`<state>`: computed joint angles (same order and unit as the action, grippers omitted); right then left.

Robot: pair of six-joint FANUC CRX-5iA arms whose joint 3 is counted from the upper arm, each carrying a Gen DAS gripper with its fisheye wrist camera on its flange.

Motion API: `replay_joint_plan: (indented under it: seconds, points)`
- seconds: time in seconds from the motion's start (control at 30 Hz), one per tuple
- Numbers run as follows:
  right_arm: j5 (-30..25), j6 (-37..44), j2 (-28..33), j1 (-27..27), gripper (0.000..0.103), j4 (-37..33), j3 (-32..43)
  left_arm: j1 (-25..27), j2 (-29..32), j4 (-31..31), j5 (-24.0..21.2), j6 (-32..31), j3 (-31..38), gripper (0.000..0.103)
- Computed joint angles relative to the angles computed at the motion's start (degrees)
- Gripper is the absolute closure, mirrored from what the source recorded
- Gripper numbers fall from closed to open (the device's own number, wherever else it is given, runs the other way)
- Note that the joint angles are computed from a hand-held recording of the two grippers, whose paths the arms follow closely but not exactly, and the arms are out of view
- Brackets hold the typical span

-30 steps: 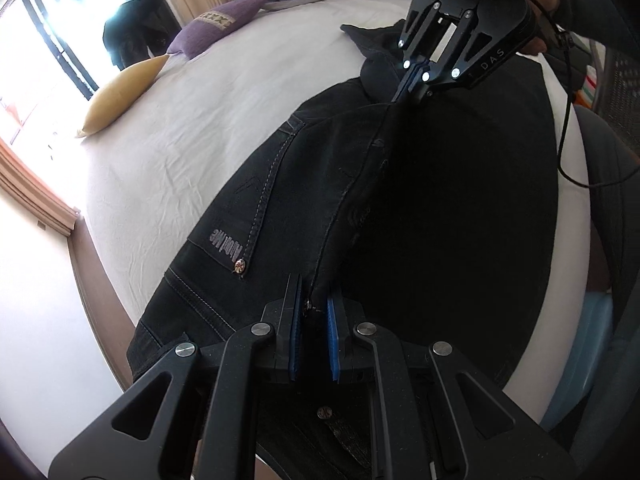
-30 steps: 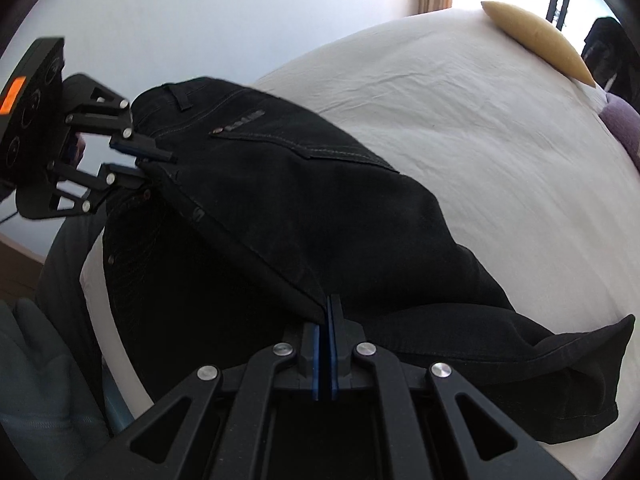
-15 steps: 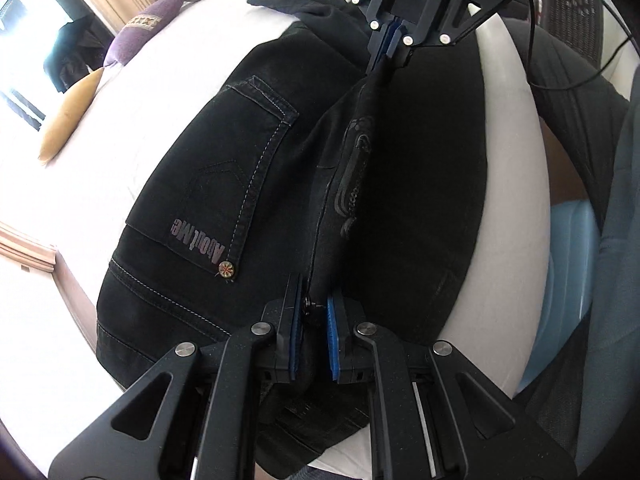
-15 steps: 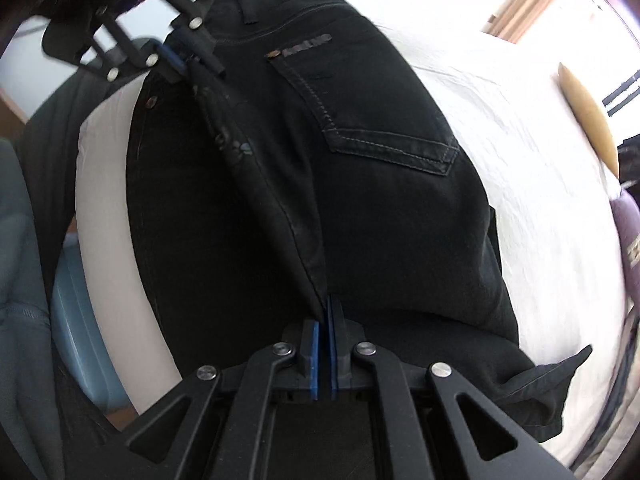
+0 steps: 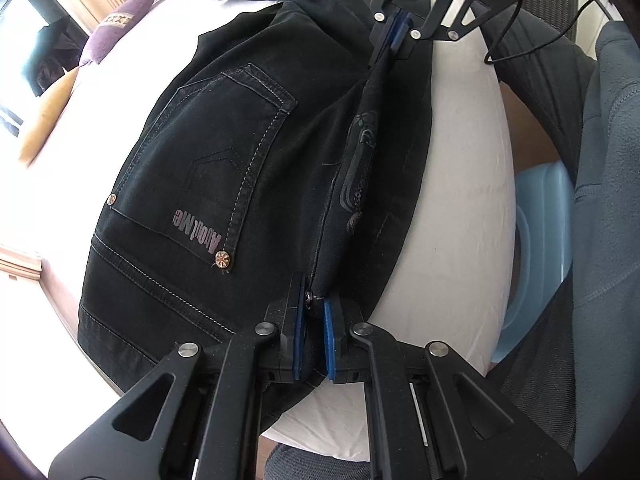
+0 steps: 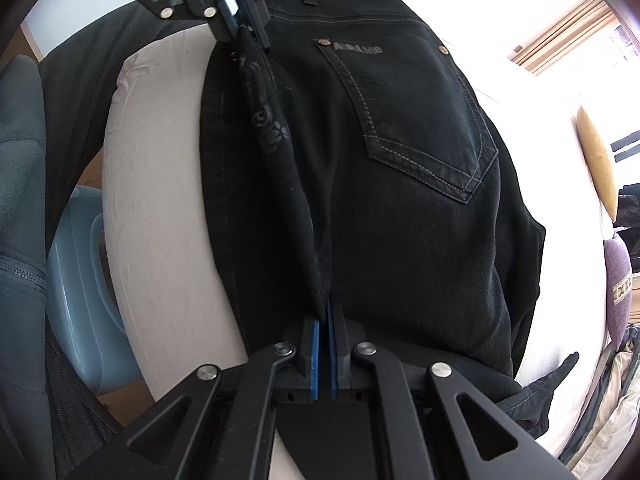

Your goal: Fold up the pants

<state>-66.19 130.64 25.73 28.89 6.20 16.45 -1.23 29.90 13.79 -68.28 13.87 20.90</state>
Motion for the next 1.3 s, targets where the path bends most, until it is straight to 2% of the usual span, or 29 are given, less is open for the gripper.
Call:
replay_joint_plan:
  seconds: [0.37, 0.57, 0.7, 0.83, 0.9, 1.0, 1.07, 1.13, 1.23, 1.3]
  points:
    - [3.5, -2.2, -3.15, 2.35, 0.098, 1.57, -6.02, 0.1, 1.02, -0.65, -1.5, -1.25, 2.25, 0.096]
    - [3.56, -3.83, -3.36, 1.92, 0.098, 1.33, -6.58, 0.23, -0.17, -1.1, 0.61, -0.48, -0.66, 0.096]
    - [3.8, -5.5, -2.65, 0.28, 0.096, 0.18, -5.29, 1.7, 1.77, 1.79, -2.28, 2.94, 2.25, 0.092]
    - [5.82, -7.96, -3.88, -1.32, 0.095, -1.19, -6.47, 1.93, 1.61, -1.16, -6.12, 6.21, 5.66, 0.088]
    - [6.63, -9.95, -4.51, -1.58, 0.095, -1.81, -7.11, 2.1, 2.54, -1.84, -9.49, 7.68, 9.04, 0.088]
    - [7.88, -12.7, -5.22, -2.17, 0.088, -1.29, -7.96, 2.5, 3.55, -2.75, -13.89, 9.12, 13.39, 0.088]
    - [8.7, -14.27, -6.06, -2.57, 0.075, -1.14, -8.37, 2.62, 3.32, -2.2, -13.8, 10.72, 14.49, 0.088]
    - [9.34, -15.52, -6.67, -3.42, 0.063, -2.46, -8.12, 3.22, 3.43, 1.84, -13.41, 12.66, 14.93, 0.088]
    - [6.85, -15.06, -5.87, -5.05, 0.039, -6.48, -6.15, 2.19, 4.81, 7.6, -10.82, 17.23, 15.07, 0.088]
    - [7.85, -15.75, -6.6, -4.36, 0.038, -5.29, -8.34, 0.43, 6.06, 8.74, -9.28, 19.09, 15.08, 0.088]
